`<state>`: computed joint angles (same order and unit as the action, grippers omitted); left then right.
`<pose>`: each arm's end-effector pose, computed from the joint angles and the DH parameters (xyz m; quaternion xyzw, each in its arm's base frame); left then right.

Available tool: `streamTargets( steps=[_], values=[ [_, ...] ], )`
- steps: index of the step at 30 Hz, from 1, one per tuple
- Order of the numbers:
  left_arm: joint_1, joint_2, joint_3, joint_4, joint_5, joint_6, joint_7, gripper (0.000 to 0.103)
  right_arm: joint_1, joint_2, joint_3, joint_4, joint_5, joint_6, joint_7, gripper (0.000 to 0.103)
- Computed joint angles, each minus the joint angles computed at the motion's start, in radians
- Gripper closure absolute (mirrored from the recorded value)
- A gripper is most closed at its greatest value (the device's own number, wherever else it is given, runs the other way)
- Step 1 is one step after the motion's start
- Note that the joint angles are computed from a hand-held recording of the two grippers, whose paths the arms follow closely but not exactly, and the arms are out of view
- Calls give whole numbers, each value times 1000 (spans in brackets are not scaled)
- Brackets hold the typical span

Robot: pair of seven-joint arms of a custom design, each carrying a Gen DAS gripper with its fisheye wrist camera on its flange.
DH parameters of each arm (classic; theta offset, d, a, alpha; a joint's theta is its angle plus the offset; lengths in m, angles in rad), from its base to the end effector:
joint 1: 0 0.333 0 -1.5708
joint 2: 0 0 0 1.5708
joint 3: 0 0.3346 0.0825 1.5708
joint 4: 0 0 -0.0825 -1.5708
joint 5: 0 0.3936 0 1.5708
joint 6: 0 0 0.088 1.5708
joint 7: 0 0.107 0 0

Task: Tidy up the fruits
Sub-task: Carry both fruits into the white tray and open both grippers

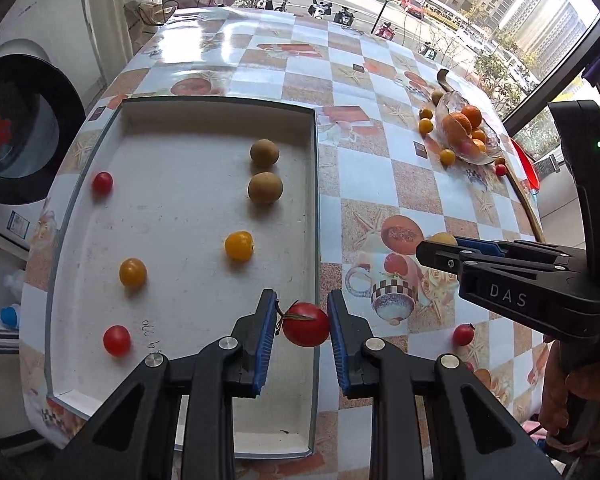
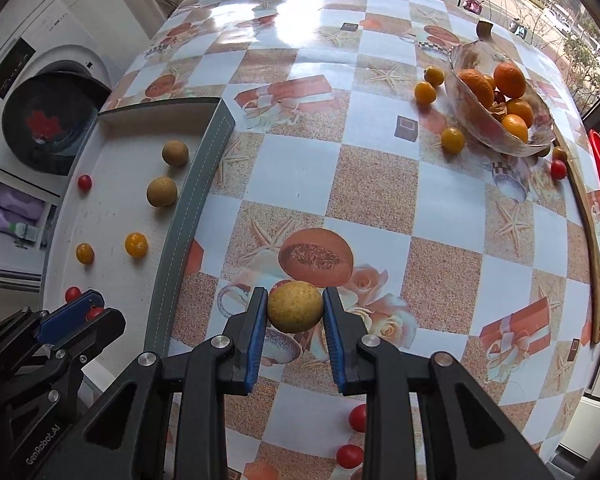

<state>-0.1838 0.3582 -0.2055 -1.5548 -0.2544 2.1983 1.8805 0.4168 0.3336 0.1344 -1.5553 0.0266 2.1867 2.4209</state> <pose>0.6583 -0.2576 0.4914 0.4757 -0.8554 0.2046 0.0106 0.6043 0.3578 0.5028 -0.5765 0.8026 0.0202 0.1519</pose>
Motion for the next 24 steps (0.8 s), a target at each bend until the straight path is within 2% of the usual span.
streamTargets(
  steps=[16, 24],
  values=[
    [31, -9, 17, -25, -3, 17, -14, 75, 25, 98, 1, 173, -21, -65, -42, 73],
    [36, -8, 31, -54, 37, 34, -25, 75, 32, 167, 6, 280, -1, -67, -69, 73]
  ],
)
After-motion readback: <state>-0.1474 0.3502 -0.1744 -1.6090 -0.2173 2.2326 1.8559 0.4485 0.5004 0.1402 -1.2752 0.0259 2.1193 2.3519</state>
